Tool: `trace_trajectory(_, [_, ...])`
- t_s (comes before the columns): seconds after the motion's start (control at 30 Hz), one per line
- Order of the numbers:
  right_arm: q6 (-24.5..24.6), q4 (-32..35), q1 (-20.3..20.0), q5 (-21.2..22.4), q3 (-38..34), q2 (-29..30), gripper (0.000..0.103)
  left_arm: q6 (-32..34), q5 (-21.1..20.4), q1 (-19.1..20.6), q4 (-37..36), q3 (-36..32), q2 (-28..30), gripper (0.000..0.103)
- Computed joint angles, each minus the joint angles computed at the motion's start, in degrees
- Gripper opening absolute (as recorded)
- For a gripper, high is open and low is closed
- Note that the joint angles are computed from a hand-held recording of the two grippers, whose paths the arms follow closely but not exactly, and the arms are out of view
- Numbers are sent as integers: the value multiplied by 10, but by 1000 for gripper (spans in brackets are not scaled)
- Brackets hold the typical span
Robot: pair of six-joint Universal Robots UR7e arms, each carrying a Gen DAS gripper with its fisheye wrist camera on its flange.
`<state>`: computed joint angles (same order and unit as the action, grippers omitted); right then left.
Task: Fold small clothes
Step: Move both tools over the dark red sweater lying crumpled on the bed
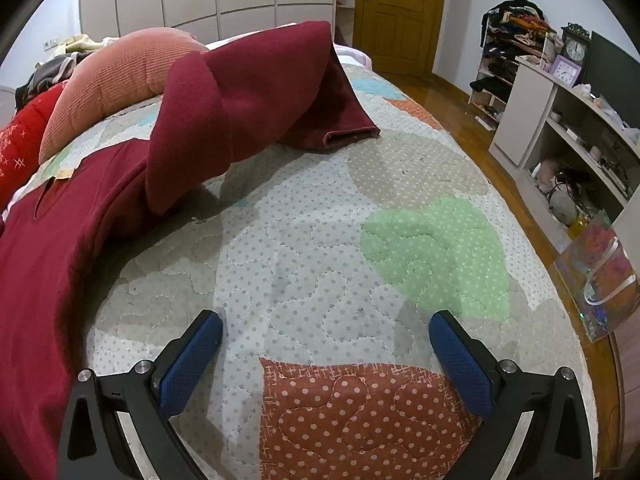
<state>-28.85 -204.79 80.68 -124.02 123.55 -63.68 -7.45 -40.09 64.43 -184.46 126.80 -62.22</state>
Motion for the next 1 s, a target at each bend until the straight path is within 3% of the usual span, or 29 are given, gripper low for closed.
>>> trace_trajectory(0.13, [3, 8, 3, -9, -3, 2, 103, 10, -10, -24, -24, 17, -9, 102])
trace_trajectory(0.23, [44, 55, 19, -33, -2, -14, 103, 13, -8, -39, -36, 31, -15, 102])
trace_trajectory(0.47, [59, 9, 56, -28, 67, -42, 103, 8, 15, -77, -39, 47, -8, 102])
trace_trajectory(0.87, [-9, 4, 182, -58, 123, -83, 103, -26, 14, -131, -9, 70, -4, 102])
trace_trajectory(1.0, [-11, 42, 217, -68, 136, -115, 103, -36, 16, -147, -3, 75, -4, 102])
